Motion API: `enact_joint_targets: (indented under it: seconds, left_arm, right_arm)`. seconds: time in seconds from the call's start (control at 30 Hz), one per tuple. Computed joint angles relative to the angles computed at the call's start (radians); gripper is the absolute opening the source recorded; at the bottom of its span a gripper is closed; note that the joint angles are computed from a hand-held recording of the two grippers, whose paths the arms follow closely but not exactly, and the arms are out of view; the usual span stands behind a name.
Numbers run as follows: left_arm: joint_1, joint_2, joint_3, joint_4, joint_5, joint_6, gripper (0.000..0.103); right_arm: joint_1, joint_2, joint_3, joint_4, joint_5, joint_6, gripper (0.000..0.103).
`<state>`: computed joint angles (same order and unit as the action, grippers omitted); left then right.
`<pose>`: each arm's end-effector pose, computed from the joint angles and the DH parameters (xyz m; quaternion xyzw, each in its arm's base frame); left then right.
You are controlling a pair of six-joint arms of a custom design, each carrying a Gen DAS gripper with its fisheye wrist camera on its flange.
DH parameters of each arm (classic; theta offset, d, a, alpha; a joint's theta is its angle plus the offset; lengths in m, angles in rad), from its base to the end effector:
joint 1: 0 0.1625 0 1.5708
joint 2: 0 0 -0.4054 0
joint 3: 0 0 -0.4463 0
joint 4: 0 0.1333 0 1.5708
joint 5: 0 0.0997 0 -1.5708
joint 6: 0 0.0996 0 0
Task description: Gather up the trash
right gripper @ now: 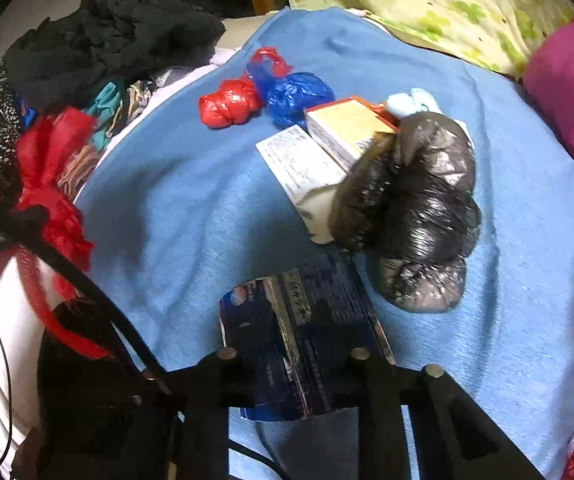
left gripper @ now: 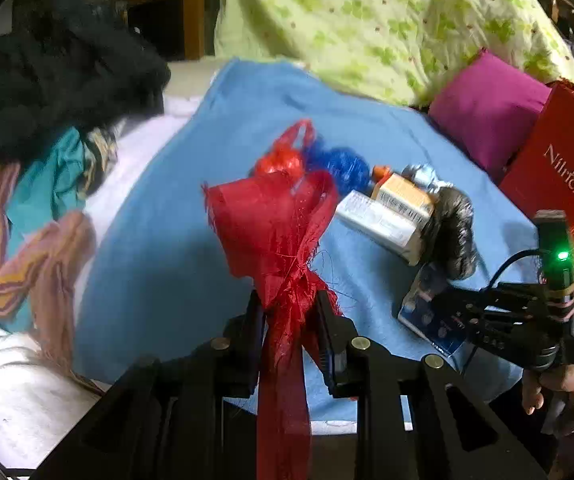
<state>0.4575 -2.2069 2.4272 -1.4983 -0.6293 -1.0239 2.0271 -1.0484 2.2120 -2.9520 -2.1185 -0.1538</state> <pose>-0.1507 -0.3125 0.3062 0.1055 0.8779 -0.3307 0.3299 0.2911 -0.4082 0.0425 0.2594 -0.9217 0.1439 0.2500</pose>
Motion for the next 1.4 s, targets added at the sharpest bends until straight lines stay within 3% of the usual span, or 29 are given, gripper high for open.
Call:
enact_joint_targets:
  seconds: [0.13, 0.33, 0.6, 0.7, 0.9, 0.97, 1.03, 1.1, 1.13, 1.2, 1.23, 1.33, 1.4]
  left_arm:
    - [-0.071, -0.027, 0.003, 0.057, 0.017, -0.044, 0.026]
    - [-0.127, -0.06, -0.016, 0.146, 0.033, -0.101, 0.026]
    - [-0.173, -0.049, -0.047, 0.227, 0.044, -0.167, 0.026]
    - [-0.178, -0.018, -0.051, 0.165, 0.04, -0.113, 0.026]
    - [-0.161, 0.163, -0.082, -0.181, -0.003, 0.164, 0.026]
    - [-0.158, 0.246, -0.104, -0.306, -0.013, 0.267, 0.027]
    - [-0.151, 0.31, -0.124, -0.405, -0.001, 0.328, 0.027]
    - [-0.136, 0.351, -0.151, -0.452, -0.018, 0.341, 0.027]
    - [-0.135, 0.357, -0.152, -0.474, -0.019, 0.347, 0.027]
    - [-0.141, 0.35, -0.151, -0.45, -0.001, 0.327, 0.027]
    - [-0.144, 0.34, -0.151, -0.421, 0.007, 0.302, 0.027]
    - [-0.154, 0.274, -0.143, -0.296, 0.023, 0.217, 0.027]
    - [-0.161, 0.226, -0.142, -0.184, 0.039, 0.148, 0.027]
  right_arm:
    - [-0.012, -0.049, 0.02, 0.028, 0.04, 0.049, 0.009]
    - [-0.022, -0.132, 0.067, 0.036, 0.145, 0.129, 0.007]
    - [-0.061, -0.273, 0.15, 0.008, 0.351, 0.231, 0.007]
    - [-0.069, -0.362, 0.194, -0.014, 0.421, 0.253, 0.007]
    - [-0.05, -0.639, 0.283, -0.03, 0.451, 0.259, 0.007]
    - [-0.035, -0.74, 0.294, 0.018, 0.404, 0.255, 0.007]
    - [-0.009, -0.793, 0.275, 0.105, 0.304, 0.237, 0.008]
    - [-0.023, -0.822, 0.272, 0.17, 0.31, 0.222, 0.011]
    - [-0.036, -0.811, 0.273, 0.177, 0.331, 0.209, 0.018]
    - [-0.048, -0.747, 0.268, 0.166, 0.341, 0.157, 0.06]
    - [-0.046, -0.692, 0.263, 0.137, 0.329, 0.125, 0.089]
    - [-0.068, -0.523, 0.242, 0.041, 0.347, 0.036, 0.09]
    - [-0.066, -0.411, 0.202, 0.024, 0.308, 0.011, 0.09]
